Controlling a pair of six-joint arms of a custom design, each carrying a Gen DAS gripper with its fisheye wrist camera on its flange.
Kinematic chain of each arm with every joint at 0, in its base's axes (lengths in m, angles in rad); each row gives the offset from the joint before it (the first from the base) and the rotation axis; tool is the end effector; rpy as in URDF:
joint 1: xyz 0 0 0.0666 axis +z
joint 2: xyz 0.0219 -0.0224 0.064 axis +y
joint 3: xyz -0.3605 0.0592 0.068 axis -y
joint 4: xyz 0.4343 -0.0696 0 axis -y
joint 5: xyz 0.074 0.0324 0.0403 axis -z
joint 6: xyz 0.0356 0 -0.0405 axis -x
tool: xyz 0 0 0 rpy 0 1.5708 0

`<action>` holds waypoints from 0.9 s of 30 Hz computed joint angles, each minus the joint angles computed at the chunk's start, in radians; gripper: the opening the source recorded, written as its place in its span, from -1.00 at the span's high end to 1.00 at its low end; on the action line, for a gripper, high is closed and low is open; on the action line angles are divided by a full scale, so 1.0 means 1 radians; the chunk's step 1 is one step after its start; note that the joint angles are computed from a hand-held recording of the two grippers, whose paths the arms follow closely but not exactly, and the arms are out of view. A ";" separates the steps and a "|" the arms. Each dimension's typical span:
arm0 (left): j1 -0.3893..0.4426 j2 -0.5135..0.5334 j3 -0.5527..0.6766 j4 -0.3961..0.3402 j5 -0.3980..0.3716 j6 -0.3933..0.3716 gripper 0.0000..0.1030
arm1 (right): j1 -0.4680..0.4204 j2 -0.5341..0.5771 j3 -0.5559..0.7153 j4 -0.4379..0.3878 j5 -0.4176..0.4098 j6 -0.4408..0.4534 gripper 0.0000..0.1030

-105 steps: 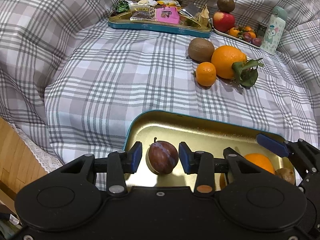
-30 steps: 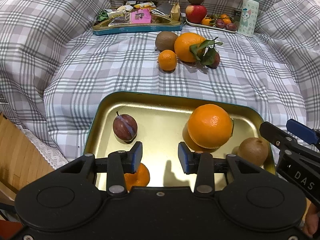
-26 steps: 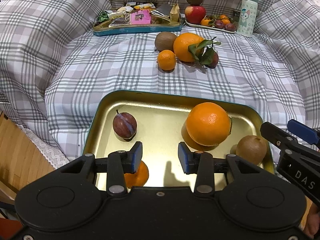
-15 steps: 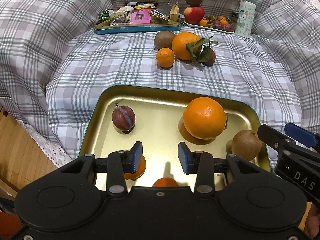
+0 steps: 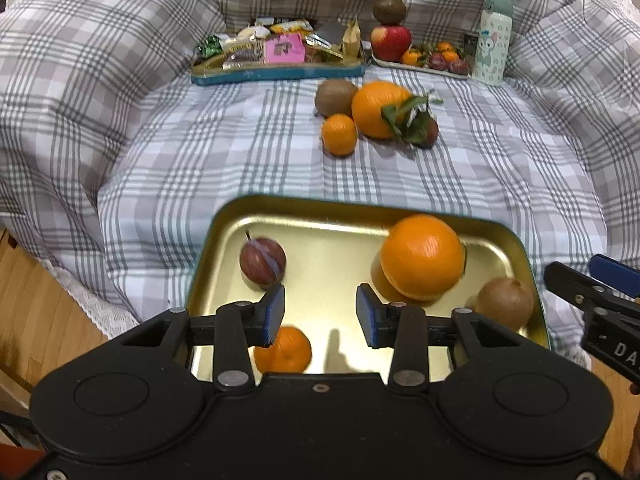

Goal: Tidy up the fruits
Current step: 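Lift both open tools from the tray toward the remaining fruits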

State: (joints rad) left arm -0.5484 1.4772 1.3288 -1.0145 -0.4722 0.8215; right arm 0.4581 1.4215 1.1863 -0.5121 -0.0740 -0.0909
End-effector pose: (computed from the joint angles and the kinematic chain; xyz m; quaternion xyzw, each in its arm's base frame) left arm 0.4581 -0.2614 0.3346 -0.1765 0.9368 0.0528 0.2974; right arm 0.4816 0.2400 0.3214 -0.1818 0.8977 0.1410 0.3758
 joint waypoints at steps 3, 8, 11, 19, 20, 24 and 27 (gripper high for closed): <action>0.017 -0.001 0.007 0.013 -0.004 -0.018 0.07 | -0.005 0.005 0.014 0.011 0.004 0.003 -0.19; 0.051 0.001 0.011 0.047 0.009 -0.045 0.07 | -0.006 0.021 0.043 0.028 0.006 0.003 -0.19; 0.064 0.006 0.015 0.061 -0.005 -0.060 0.07 | -0.003 0.036 0.063 0.035 0.001 0.000 -0.19; 0.105 0.033 0.028 0.116 0.016 -0.098 0.07 | 0.006 0.090 0.118 0.029 -0.007 -0.018 -0.19; 0.108 0.039 0.031 0.119 0.019 -0.103 0.07 | 0.007 0.097 0.124 0.025 -0.007 -0.021 -0.19; 0.122 0.063 0.044 0.144 0.038 -0.129 0.07 | 0.007 0.125 0.145 0.013 -0.006 -0.034 -0.19; 0.133 0.081 0.055 0.164 0.056 -0.153 0.07 | 0.006 0.151 0.168 -0.005 -0.004 -0.046 -0.19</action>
